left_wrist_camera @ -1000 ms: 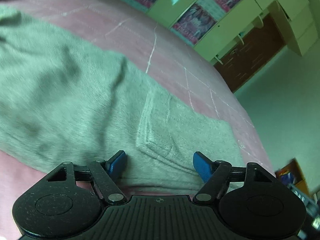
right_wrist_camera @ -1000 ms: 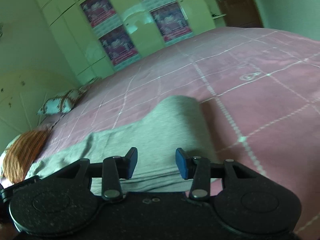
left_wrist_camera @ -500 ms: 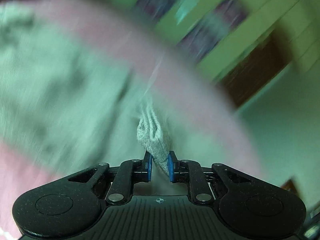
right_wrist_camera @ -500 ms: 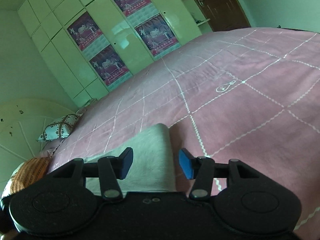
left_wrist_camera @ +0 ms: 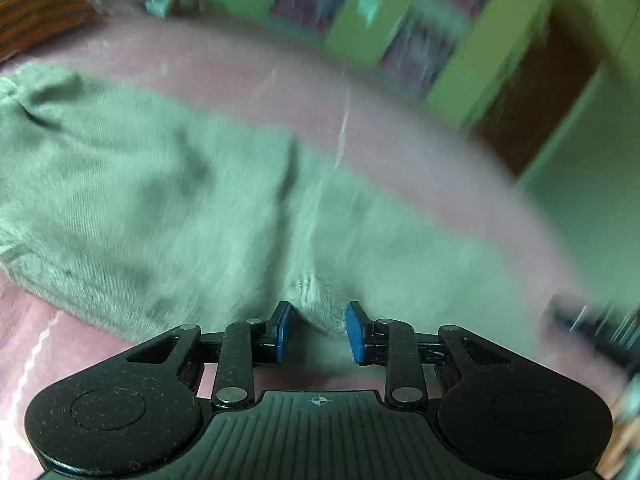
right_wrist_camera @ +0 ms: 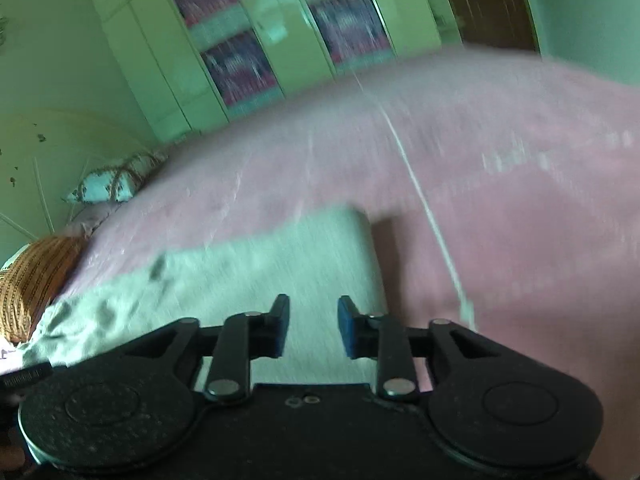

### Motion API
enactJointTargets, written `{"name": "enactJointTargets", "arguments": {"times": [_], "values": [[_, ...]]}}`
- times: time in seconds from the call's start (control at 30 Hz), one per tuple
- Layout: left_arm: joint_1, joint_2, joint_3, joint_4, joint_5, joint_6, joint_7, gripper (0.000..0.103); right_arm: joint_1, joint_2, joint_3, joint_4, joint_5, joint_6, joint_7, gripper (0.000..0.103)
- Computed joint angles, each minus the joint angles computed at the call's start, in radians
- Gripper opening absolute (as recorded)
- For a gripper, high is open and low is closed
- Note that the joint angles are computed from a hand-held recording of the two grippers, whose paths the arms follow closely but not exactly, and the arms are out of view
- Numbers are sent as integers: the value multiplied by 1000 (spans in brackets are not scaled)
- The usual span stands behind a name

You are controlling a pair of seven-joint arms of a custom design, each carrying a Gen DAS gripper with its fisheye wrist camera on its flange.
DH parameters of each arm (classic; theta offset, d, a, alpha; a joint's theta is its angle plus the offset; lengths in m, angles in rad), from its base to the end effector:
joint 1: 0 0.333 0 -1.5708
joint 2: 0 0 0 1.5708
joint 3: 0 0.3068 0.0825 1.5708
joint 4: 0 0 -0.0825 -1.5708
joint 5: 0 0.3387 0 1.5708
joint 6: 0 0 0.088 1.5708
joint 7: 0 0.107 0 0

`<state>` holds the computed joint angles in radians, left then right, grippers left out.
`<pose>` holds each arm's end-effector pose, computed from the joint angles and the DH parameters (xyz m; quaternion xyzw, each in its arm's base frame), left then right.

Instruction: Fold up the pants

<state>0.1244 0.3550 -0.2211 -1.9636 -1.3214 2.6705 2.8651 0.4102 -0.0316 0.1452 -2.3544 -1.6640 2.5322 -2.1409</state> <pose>0.5930 -0.0200 0.3380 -0.5644 0.7110 -0.4167 0.0488 0.3992 0.2607 0.3758 -0.3974 0.7755 -0.2975 0.3900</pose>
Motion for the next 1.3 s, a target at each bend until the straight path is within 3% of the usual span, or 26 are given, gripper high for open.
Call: {"name": "enactJointTargets", "arguments": {"times": [0.07,0.17,0.2,0.27,0.33,0.37,0.43,0.5,0.57,0.6,0.67,0.73,0.8,0.83,0.9,0.93,0.97,1.07,1.1,1.13,1.17,1.2,1.23,1.3], "values": [[9,-4,0,2,-11,-13,-6,31,-19,39,-20,55,4,16,-55,22],[20,-27,-10,2,-179,19,134,31,-42,101,-46,137,35,17,-150,22],[17,-11,3,25,-158,3,103,31,-52,126,-57,165,50,32,-180,20],[-34,48,43,77,41,13,-90,31,-72,194,-76,225,149,75,-302,18],[-4,72,17,97,69,4,-128,31,-102,266,-85,256,334,166,-501,18],[2,74,9,99,77,7,-135,31,-80,268,-97,260,340,151,-531,17],[14,63,-14,90,57,35,-112,31,-29,214,-121,221,200,130,-381,18],[24,53,-34,71,4,63,-48,31,5,159,-101,172,42,63,-213,21],[16,60,-36,70,0,84,-20,32,1,185,-77,176,109,57,-305,22],[13,58,-33,70,9,83,-35,32,-22,220,-73,187,167,113,-362,22],[20,33,-39,59,-15,89,-27,32,-3,215,-82,173,142,104,-328,22],[34,5,-56,44,-150,115,118,32,8,166,-78,142,111,82,-260,22],[-18,22,-5,50,-34,121,21,32,25,117,-56,103,58,22,-181,25],[-17,38,-5,55,10,119,-17,33,24,114,-49,95,43,28,-165,25],[0,37,-17,56,-8,113,-13,34,-4,157,-52,119,170,120,-329,24],[5,26,-20,52,-14,111,-10,34,1,171,-49,126,194,109,-383,24],[20,12,-32,45,-64,113,41,34,15,157,-46,121,181,78,-377,24],[24,12,-26,65,-131,140,106,34,34,98,-34,88,41,37,-176,26],[-7,31,13,81,-58,143,32,34,33,96,-29,88,34,34,-164,28],[-29,64,49,103,80,122,-86,35,-2,115,-9,107,42,86,-210,28],[-17,86,50,123,153,88,-135,35,-25,165,-6,144,119,150,-327,29],[20,90,16,129,156,83,-117,35,-13,207,-14,174,212,157,-449,30],[26,83,17,129,157,77,-123,35,33,217,-36,195,234,109,-501,32],[80,59,-43,113,19,152,22,35,63,198,-48,211,130,112,-395,29]]}}
